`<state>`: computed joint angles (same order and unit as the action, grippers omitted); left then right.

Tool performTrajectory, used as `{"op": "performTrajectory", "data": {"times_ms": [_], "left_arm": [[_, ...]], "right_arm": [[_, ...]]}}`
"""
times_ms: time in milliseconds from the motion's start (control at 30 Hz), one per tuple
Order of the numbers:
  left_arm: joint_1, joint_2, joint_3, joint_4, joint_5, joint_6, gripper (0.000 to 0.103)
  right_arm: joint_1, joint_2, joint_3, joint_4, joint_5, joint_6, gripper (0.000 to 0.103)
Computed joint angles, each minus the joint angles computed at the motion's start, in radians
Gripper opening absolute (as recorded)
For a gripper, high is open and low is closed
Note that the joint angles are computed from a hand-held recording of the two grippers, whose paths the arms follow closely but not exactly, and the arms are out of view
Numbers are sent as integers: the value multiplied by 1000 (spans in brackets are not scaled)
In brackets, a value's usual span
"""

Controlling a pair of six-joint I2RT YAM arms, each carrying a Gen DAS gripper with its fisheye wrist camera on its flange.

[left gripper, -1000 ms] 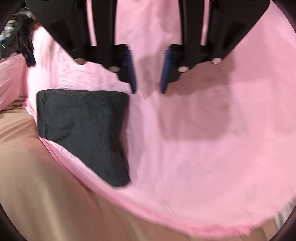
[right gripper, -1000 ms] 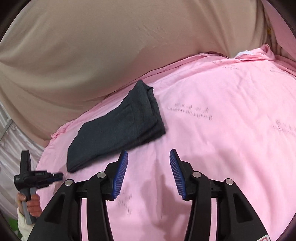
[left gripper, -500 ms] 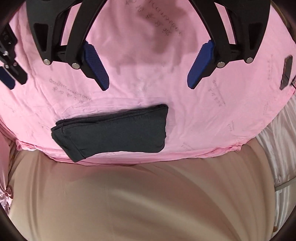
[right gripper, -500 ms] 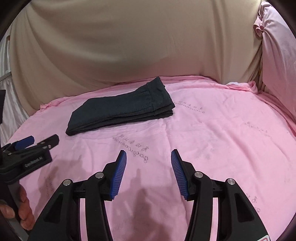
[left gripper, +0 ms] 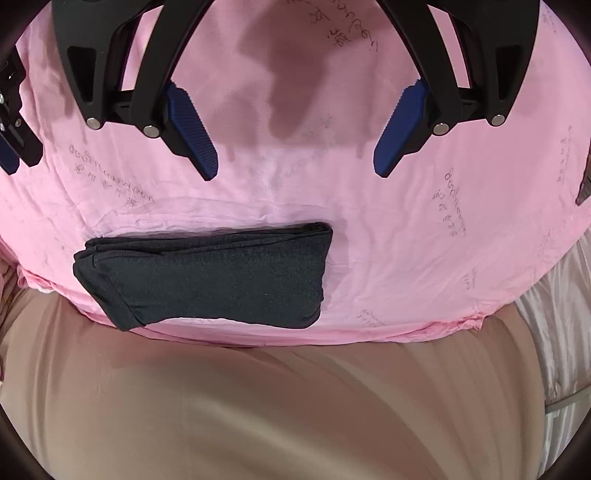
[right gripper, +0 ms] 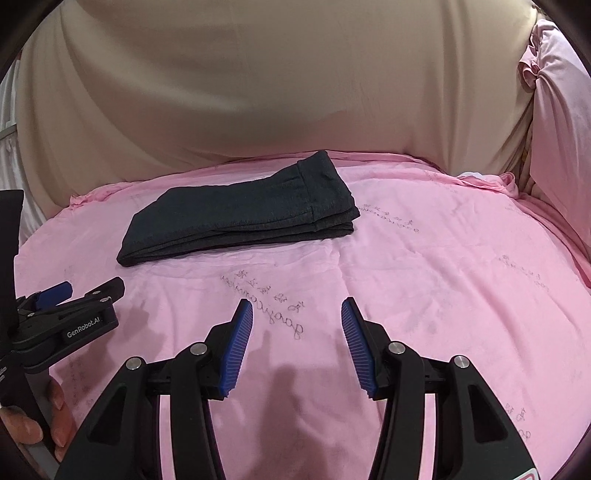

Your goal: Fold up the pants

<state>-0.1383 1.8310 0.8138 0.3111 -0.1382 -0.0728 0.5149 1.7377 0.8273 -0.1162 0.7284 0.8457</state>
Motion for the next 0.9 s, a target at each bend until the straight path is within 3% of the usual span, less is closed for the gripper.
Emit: {"op": "performTrajectory", "data": {"times_ms": [900], "left_arm": [[-25,-9,-10,10,-14,31,84]], "right_arm": [[-44,11,2,-21,-48,5,50]]}}
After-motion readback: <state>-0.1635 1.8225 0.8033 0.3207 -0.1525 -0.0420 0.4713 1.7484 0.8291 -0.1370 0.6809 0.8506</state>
